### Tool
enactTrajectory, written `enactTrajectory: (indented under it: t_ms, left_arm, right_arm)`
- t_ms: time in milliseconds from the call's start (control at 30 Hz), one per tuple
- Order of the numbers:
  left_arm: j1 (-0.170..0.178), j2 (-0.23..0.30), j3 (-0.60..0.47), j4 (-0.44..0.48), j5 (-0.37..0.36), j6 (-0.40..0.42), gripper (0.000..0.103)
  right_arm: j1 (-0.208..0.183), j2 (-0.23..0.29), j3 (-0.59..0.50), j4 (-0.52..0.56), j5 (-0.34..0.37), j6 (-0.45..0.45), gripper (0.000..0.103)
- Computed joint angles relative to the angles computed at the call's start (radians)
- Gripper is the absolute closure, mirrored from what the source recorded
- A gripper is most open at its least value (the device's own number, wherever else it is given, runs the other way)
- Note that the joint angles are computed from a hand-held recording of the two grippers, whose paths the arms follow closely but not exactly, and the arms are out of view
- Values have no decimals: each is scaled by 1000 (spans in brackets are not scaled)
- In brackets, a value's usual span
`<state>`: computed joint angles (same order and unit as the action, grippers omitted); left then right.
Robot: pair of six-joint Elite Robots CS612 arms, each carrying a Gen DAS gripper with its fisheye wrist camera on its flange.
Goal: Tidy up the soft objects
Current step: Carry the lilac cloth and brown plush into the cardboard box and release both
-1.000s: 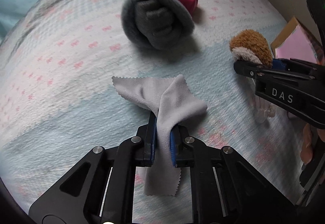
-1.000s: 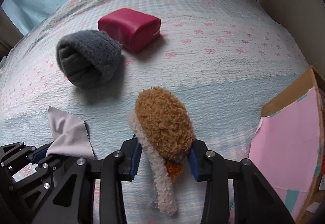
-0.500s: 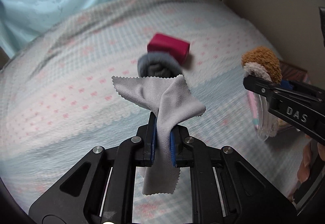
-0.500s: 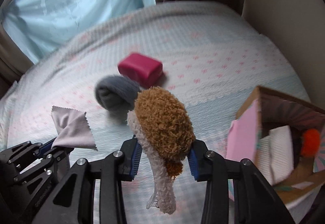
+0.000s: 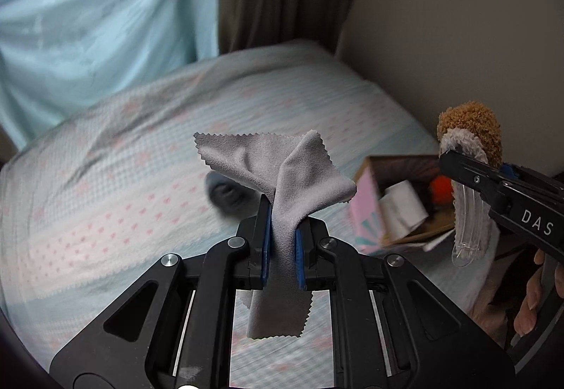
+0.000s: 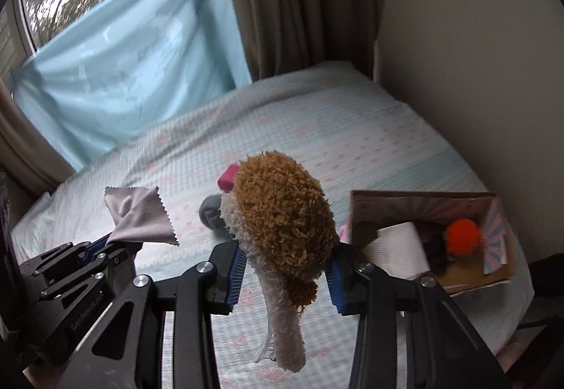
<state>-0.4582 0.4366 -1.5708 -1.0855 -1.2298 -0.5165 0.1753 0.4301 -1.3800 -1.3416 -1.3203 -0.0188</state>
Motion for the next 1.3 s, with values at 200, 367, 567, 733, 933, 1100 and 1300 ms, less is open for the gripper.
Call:
enactTrajectory:
  t_ms: [200,367,567,733,933,1100,1300]
  left_arm:
    - [-30,-67,126,-104,-27,44,93]
    - [-60,-121,264,-183,-42,34,93]
    - [-86,-178,440,-262,-90,18,93]
    - [-101,-225,600,-326,-116,16,93]
    - [-103,-281,803,-388,-169,24,93]
    - [-102,-340,989,-416,-230,23,93]
    - [-96,-399,1172,-386,-304,20,93]
  right_arm:
    - [-53,-19,-30,14,-40,30,67]
    - [-108,-31,-21,32,-48,16,67]
    - [-168,-40,17,63,-33,-2,67]
    - [-204,-52,80,85,-18,-28,67]
    - [-227,-66,178,99,-7,-42,67]
    - [-236,-72,250,127,11,-56,67]
    - [-245,-77,312,179,58,-58,66]
